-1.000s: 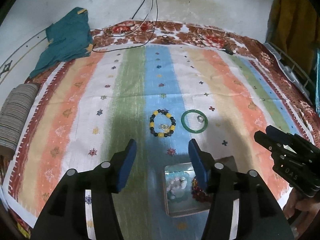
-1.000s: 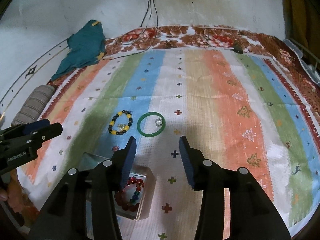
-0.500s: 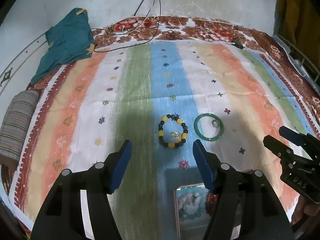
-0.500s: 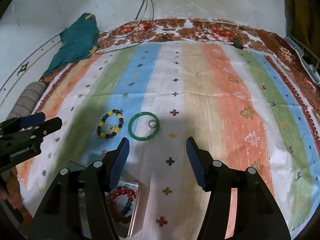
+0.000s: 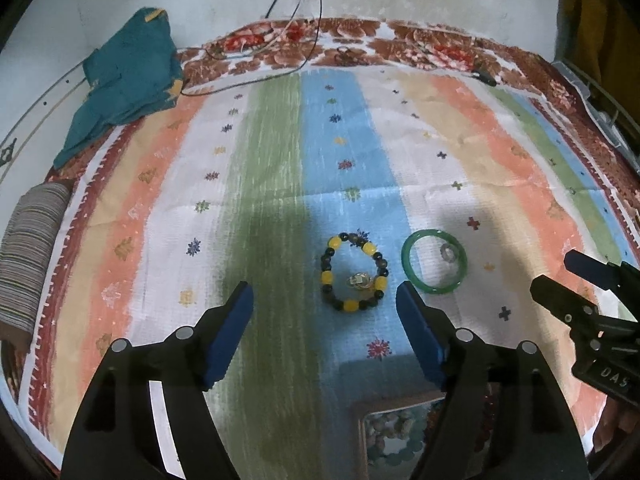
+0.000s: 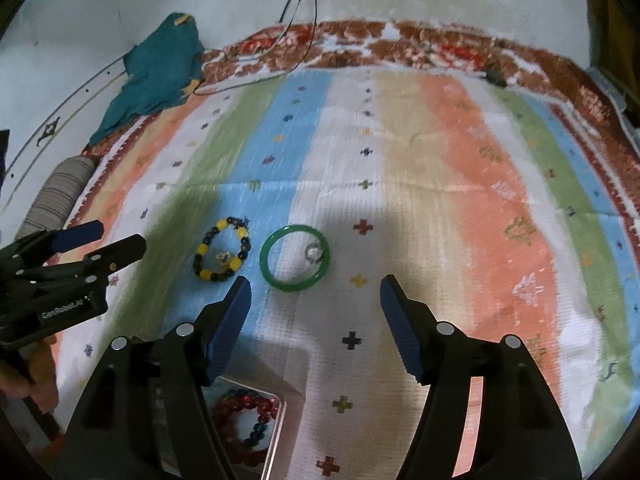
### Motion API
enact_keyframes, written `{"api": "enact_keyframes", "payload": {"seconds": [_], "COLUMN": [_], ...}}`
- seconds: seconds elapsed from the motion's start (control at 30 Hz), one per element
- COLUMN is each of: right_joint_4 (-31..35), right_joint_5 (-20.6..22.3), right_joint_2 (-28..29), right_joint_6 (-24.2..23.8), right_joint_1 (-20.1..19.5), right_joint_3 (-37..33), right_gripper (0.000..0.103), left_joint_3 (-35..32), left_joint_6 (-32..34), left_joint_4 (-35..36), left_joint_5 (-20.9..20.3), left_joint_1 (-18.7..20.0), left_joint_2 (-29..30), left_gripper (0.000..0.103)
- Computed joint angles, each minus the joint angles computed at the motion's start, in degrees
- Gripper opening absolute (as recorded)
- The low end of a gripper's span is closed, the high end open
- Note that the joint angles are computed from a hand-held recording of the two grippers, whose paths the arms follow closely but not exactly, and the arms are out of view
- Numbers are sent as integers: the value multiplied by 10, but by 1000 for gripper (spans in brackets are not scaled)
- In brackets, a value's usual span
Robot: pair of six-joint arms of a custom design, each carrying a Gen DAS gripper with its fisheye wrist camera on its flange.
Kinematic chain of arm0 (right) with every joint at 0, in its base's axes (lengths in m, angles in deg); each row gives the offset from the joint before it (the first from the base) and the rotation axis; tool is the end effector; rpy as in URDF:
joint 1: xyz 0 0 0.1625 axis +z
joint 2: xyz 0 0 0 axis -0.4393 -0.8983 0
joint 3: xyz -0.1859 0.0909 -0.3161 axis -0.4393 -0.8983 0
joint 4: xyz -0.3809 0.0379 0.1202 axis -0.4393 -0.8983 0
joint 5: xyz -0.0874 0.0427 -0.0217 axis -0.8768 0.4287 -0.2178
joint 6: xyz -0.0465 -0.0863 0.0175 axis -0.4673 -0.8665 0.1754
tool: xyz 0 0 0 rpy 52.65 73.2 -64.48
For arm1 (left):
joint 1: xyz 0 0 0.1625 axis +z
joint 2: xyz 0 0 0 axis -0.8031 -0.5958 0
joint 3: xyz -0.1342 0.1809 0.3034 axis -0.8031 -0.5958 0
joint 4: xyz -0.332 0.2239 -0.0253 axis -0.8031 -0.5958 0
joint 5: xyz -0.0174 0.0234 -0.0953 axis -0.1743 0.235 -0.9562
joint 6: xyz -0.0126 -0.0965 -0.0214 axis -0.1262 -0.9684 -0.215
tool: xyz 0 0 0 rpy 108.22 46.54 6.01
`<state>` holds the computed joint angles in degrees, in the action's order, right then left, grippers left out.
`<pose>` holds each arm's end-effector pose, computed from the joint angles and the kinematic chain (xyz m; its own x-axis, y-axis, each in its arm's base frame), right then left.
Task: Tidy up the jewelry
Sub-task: 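Withdraw both open tools from the tin toward the jade bangle, then close the right tool on the jade bangle rim while the left tool grips the black-and-yellow bracelet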
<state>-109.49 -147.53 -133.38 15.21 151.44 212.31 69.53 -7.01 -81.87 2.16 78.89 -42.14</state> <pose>0.2751 -0.2832 0.1673 -0.8101 0.0118 0.5862 -0.3416 0.8031 -0.4882 -0.2368 -0.3382 0.2438 -0.6617 0.2563 -0.7046 0.5530 0.8014 -0.2278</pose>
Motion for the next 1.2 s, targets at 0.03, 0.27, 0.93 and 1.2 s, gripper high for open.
{"api": "enact_keyframes", "payload": {"seconds": [0.03,0.27,0.93,1.2], "right_joint_4": [2,7,35,41], "right_joint_5": [3,18,34,40], "right_joint_2": [1,17,63,90], "right_joint_6": [0,-8,-30,-37], "right_joint_1": [-4,-23,-74,-100], "right_joint_3": [-1,-13,-46,-64], "right_gripper": [67,67,67,67], "left_joint_3": [-1,-6,-25,-33], "left_joint_6": [4,23,66,90], "left_joint_4": [-1,-18,-74,-85], "left_joint_5": [-2,-11,-16,-13], "left_joint_1": [6,39,109,131], "left_joint_2": [3,17,77,108], "left_gripper": [74,74,75,75]}}
